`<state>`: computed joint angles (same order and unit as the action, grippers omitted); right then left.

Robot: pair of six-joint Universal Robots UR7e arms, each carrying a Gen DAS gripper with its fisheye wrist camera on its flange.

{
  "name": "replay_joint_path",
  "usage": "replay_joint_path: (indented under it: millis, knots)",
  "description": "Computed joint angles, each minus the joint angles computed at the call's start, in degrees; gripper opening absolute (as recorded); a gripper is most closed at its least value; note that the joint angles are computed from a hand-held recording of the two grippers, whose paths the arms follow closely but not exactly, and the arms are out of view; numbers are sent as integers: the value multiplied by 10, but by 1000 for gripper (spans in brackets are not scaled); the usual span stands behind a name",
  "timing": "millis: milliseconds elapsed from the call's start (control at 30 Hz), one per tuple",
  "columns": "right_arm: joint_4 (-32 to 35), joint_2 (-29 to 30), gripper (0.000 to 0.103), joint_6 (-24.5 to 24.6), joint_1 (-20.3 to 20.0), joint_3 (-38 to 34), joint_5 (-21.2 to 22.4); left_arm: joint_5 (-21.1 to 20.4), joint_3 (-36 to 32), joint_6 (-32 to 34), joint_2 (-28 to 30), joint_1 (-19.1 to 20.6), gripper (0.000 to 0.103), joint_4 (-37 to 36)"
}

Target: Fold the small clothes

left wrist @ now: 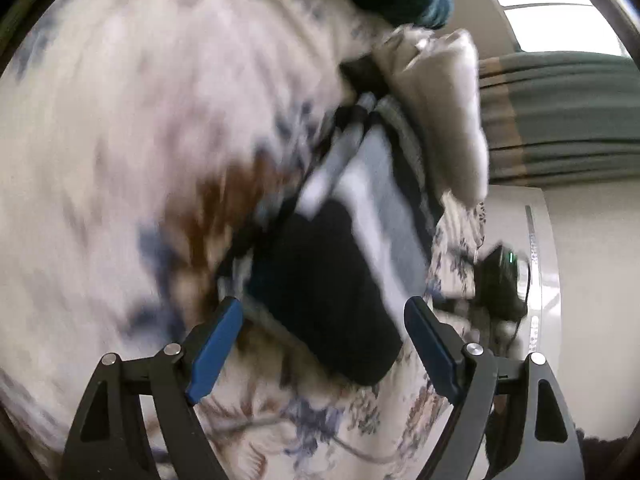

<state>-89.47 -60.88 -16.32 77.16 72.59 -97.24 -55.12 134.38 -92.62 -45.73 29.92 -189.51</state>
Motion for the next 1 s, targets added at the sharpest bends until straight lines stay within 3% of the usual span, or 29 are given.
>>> replay_joint_path:
  millis: [67, 167, 333, 400, 433, 467, 533, 567, 667, 833, 900, 967, 1000]
  knots:
    - [0, 22, 100, -11, -2, -14, 9, -1, -22, -17, 57, 2, 82, -44]
    - [23, 66, 100, -14, -8, -43, 36, 5, -61, 14, 122, 35, 82, -125]
    - [28, 112, 103, -18, -11, -63, 64, 74, -100, 8, 172, 68, 82, -196]
    - [9, 107, 102, -32, -8, -49, 76, 100, -100, -5, 171, 66, 59, -207]
    - [0, 101, 84, -37, -10, -37, 93, 107, -100, -6, 167, 65, 43, -209]
    - [-4, 97, 50, -37, -10, -29, 96, 107, -101, -7, 163, 67, 39, -204]
    - [-31, 77, 36, -36, -11, 5, 101, 105, -94, -1, 150, 64, 36, -212]
    - [-46, 64, 27, -36, -12, 22, 109, 94, -91, 8, 142, 66, 36, -215]
    - [-103, 1, 22, -22, -19, 95, 136, 46, -62, 47, 95, 61, 35, -206]
    - [-151, -208, 22, 47, -53, 293, 149, -67, -13, 88, -24, 51, 36, -63]
    - [-145, -289, 21, 66, -72, 358, 132, -108, -8, 97, -48, 50, 42, -1]
    - [-130, -363, 23, 72, -100, 424, 106, -140, -3, 106, -50, 55, 65, 42]
    - [-117, -380, 26, 61, -116, 437, 81, -149, 1, 102, -47, 54, 69, 72]
